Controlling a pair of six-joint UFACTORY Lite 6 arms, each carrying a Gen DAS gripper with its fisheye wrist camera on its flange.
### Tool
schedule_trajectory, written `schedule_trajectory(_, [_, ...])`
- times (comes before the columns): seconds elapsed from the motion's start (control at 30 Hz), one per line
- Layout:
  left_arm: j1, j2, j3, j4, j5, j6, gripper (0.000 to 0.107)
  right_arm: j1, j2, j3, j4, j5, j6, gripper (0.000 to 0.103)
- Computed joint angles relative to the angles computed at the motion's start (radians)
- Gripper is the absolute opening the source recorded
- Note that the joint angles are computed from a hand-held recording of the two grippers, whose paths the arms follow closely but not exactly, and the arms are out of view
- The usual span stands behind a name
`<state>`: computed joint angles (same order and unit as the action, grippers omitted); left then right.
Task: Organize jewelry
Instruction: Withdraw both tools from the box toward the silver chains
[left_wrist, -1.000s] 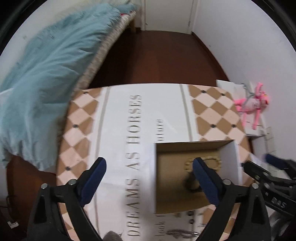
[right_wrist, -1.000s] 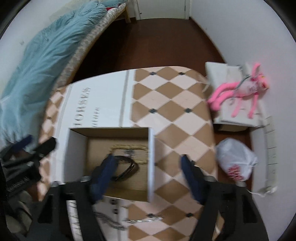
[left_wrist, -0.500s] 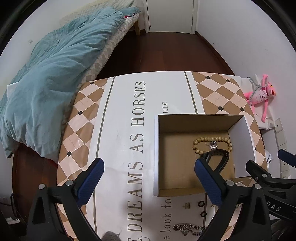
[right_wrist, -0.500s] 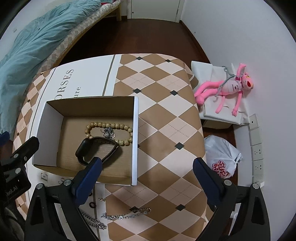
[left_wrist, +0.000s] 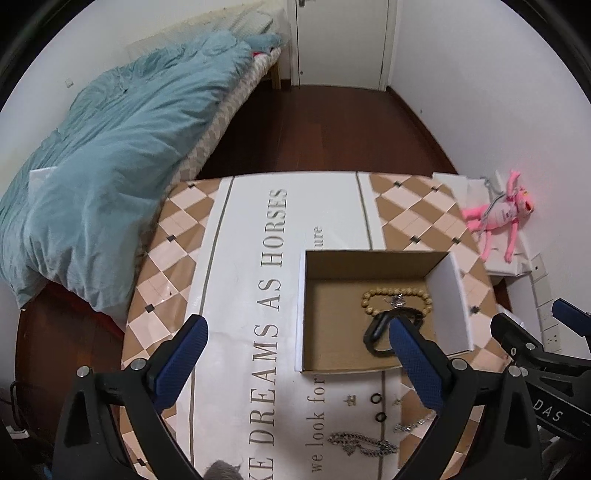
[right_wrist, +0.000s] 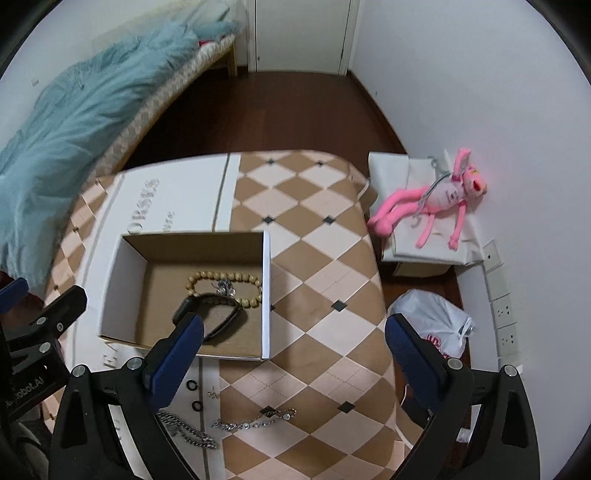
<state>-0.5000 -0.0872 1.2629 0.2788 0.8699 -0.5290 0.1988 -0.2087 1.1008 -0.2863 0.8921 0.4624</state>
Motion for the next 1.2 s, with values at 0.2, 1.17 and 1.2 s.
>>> schedule_trajectory(0.2, [-0.046, -0.092, 0.05, 0.008, 0.08, -0.018, 0.1, 0.039, -0.124, 0.058, -0.029, 0.105, 0.029, 0.1])
schedule_trajectory(1.17, [-0.116, -0.363, -0.583, 0.111, -0.01, -0.242, 0.1, -0.224, -0.412, -0.703, 0.374, -0.15, -0.186, 0.08])
schedule_trajectory(1.2, [-0.104, -0.365, -0.605, 0.109, -0.028, -0.238, 0.1, -0.237, -0.386, -0.722, 0.398, -0.183, -0.2, 0.079])
